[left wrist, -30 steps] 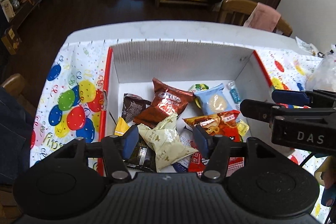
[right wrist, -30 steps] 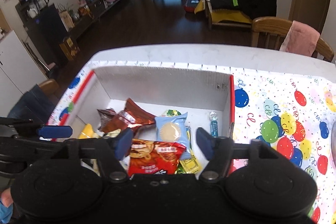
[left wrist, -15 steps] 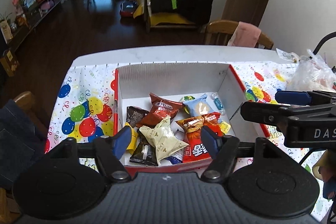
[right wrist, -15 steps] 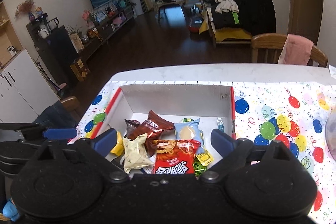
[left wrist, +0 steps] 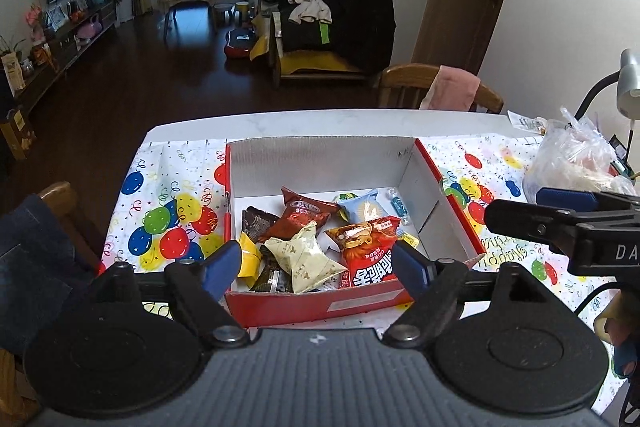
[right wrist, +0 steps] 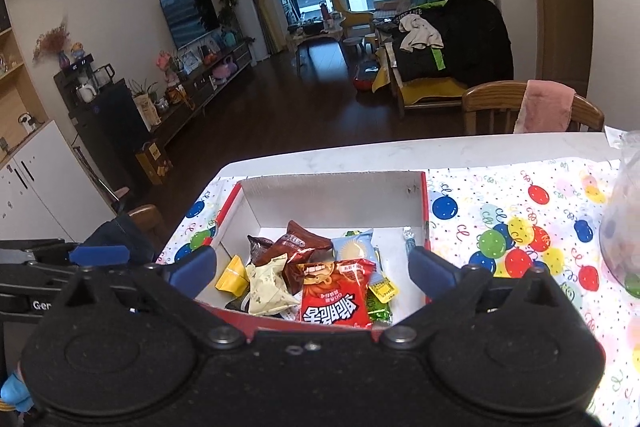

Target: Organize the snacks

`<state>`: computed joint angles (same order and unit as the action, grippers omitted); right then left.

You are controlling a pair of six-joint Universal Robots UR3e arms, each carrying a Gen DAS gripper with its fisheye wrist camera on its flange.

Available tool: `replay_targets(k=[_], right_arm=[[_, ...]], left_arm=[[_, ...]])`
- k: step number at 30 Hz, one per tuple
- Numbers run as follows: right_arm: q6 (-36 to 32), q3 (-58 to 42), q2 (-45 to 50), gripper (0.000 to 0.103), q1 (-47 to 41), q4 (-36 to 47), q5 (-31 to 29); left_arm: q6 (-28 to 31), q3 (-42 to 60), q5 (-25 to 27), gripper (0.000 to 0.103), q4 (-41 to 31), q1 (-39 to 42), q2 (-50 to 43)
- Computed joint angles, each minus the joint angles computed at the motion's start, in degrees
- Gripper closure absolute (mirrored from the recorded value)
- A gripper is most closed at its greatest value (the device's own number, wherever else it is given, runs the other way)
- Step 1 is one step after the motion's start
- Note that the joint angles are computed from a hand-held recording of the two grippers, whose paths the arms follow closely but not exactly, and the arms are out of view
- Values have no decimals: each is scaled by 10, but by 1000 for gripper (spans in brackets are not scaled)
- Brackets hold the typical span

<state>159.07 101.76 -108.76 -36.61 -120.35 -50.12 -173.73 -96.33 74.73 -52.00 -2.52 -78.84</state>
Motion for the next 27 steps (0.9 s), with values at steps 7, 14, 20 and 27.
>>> replay_targets(k=[7, 14, 20, 27], right_arm=[[-32, 32, -51, 0, -23, 21, 16], [-58, 56, -91, 0, -28, 22, 13], [-65, 68, -109, 0, -29, 18, 9], [-66, 67, -119, 0, -57, 47, 32]], left_arm=[[-14, -30, -12, 7, 2, 15, 41], [-27, -44, -28, 0, -6, 33, 57], [-28, -46, -31, 0, -13, 34, 68], [-30, -50, -14, 0, -1, 19, 74]])
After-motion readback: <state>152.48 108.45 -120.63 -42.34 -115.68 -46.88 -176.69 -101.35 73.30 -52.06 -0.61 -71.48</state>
